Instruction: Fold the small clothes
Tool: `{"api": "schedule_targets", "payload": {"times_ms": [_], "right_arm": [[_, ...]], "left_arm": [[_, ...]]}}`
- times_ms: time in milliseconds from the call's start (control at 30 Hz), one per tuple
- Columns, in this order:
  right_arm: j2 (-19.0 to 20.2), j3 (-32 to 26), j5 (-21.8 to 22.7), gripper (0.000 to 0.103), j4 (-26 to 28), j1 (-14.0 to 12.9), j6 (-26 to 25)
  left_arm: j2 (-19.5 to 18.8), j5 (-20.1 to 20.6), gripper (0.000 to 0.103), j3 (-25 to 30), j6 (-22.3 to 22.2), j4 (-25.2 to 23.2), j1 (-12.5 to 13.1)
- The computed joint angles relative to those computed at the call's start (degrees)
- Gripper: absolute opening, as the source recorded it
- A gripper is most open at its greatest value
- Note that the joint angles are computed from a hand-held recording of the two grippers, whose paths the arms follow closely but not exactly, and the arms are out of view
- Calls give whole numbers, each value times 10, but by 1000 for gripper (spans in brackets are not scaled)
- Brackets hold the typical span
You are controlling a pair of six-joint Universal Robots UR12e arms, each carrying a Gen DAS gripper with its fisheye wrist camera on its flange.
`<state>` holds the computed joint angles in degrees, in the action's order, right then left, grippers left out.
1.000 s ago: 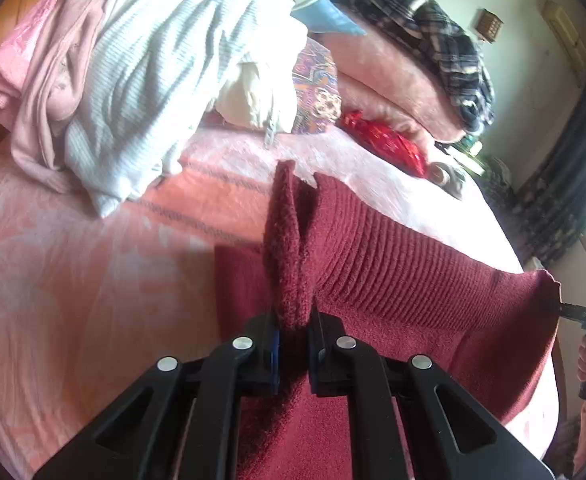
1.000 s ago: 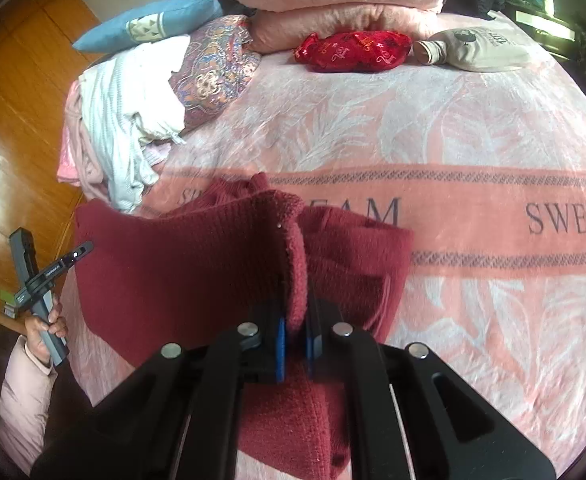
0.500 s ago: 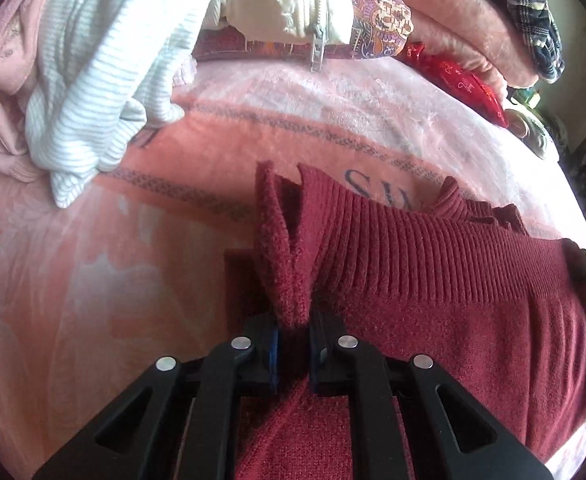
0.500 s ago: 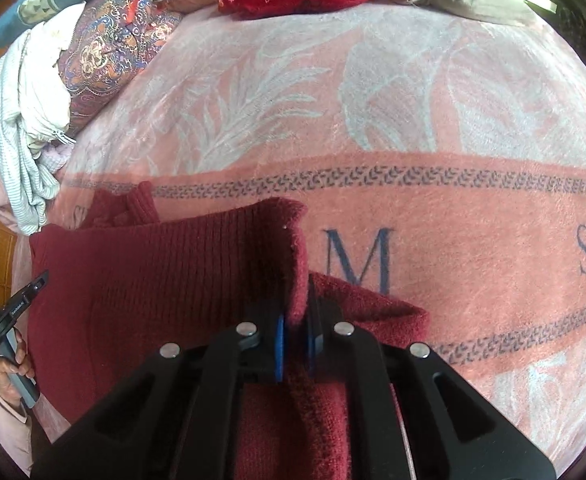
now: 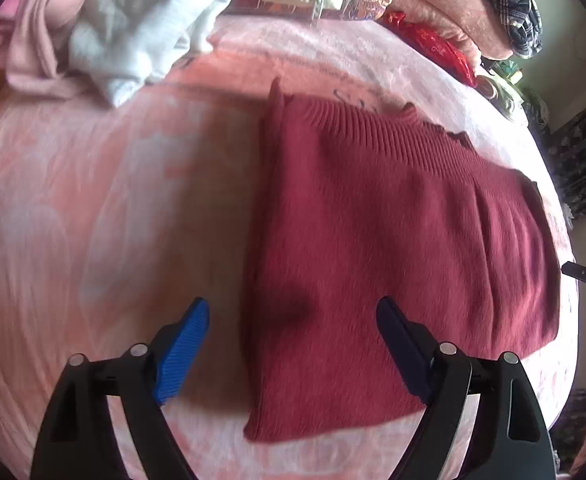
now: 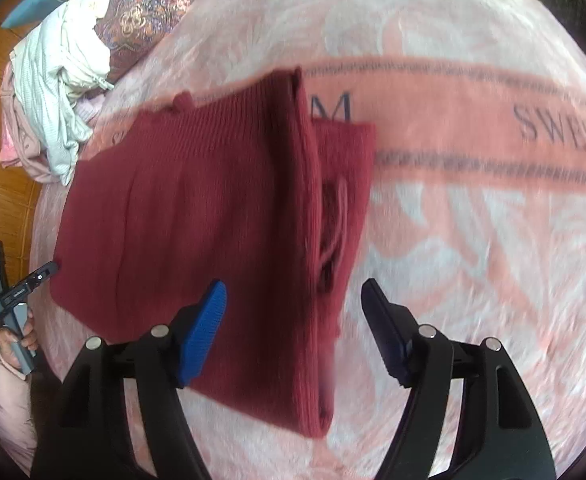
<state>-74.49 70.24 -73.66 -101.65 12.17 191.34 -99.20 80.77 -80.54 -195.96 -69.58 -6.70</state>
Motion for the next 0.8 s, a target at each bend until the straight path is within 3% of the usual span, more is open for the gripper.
{"api": "schedule_targets", "payload": {"times_ms": [133, 233, 300, 333, 433, 467, 567, 667, 733, 767, 800], "right_arm": [[-35, 62, 32, 72, 6, -7, 12], [-38, 80, 49, 72, 9, -12, 34], [-36, 82, 58, 72, 7, -14, 37], [-33, 79, 64, 73, 8, -14, 34], [-25, 71, 85, 75, 14, -14, 18], [-24, 70, 86, 73, 12, -12, 15], [-25, 72, 97, 50, 12, -10, 8], [-24, 71, 94, 50, 12, -7, 4], [-20, 68, 85, 44, 12, -5, 8], [-19, 65, 74, 39, 13, -1, 6], [-17, 63, 67, 34, 13, 1, 4]], "left_arm": [[30, -16, 86, -53, -9, 11, 3], [37, -45, 84, -71, -25, 29, 8], [33, -41, 83, -69, -22, 29, 5], [32, -45, 81, -68, -17, 31, 4], [28, -72, 57, -66, -20, 37, 8], [26, -85, 50, -66, -24, 38, 9], [26, -77, 47, -67, -26, 42, 5], [27, -93, 46, -71, -28, 41, 8], [21, -110, 60, -63, -14, 21, 9], [17, -126, 77, -58, -4, 11, 11], [12, -140, 88, -53, 5, 4, 10]]}}
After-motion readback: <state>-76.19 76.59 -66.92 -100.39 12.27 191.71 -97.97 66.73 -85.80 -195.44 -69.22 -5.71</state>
